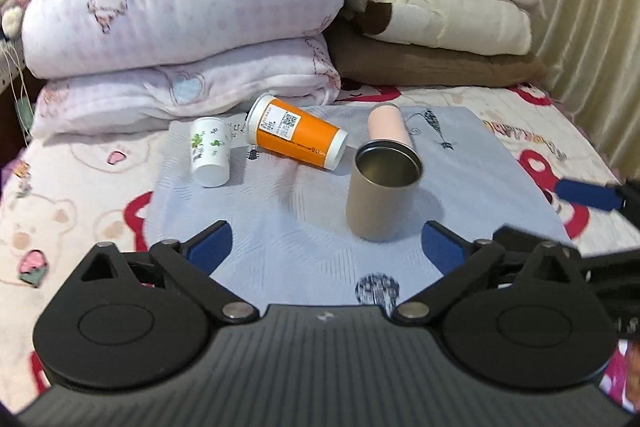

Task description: Flip cup upright

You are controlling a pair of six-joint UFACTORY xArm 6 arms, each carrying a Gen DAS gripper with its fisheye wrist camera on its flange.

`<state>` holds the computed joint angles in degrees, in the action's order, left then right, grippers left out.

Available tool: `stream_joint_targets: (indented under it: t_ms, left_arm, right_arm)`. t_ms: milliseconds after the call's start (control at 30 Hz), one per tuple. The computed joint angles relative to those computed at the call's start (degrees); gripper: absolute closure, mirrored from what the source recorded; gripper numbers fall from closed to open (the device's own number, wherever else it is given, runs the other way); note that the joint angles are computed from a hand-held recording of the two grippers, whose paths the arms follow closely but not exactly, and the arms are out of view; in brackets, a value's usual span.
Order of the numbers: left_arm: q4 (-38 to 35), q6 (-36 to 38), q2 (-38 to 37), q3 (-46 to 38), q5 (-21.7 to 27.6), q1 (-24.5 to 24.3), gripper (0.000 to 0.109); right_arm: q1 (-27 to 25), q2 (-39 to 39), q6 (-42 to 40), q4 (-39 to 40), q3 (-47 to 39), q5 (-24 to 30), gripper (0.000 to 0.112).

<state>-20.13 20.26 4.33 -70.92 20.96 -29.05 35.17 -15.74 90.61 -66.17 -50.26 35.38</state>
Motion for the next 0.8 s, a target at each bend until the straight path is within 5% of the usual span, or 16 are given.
stream_joint_targets:
  t_ms: [300,467,800]
  left_arm:
    - [14.61,-11.91,-8.26,5.11,3.60,-0.21,0.006]
    - [16.22,-13.32,-9.37,5.26,6.94,-0.06,0.006]
    - [17.12,-16.19,-10.06,4.57,11.53,1.86,0.006]
  right_arm:
    - [10.06,-5.54,1.12,4.41,-1.38,16.81,0.015]
    - [12.81,-3.49,-1.38,8.60,-5.61,25.08,0.015]
    - [13.54,-2.24,1.23,8.32,-6.65,25.87,0.015]
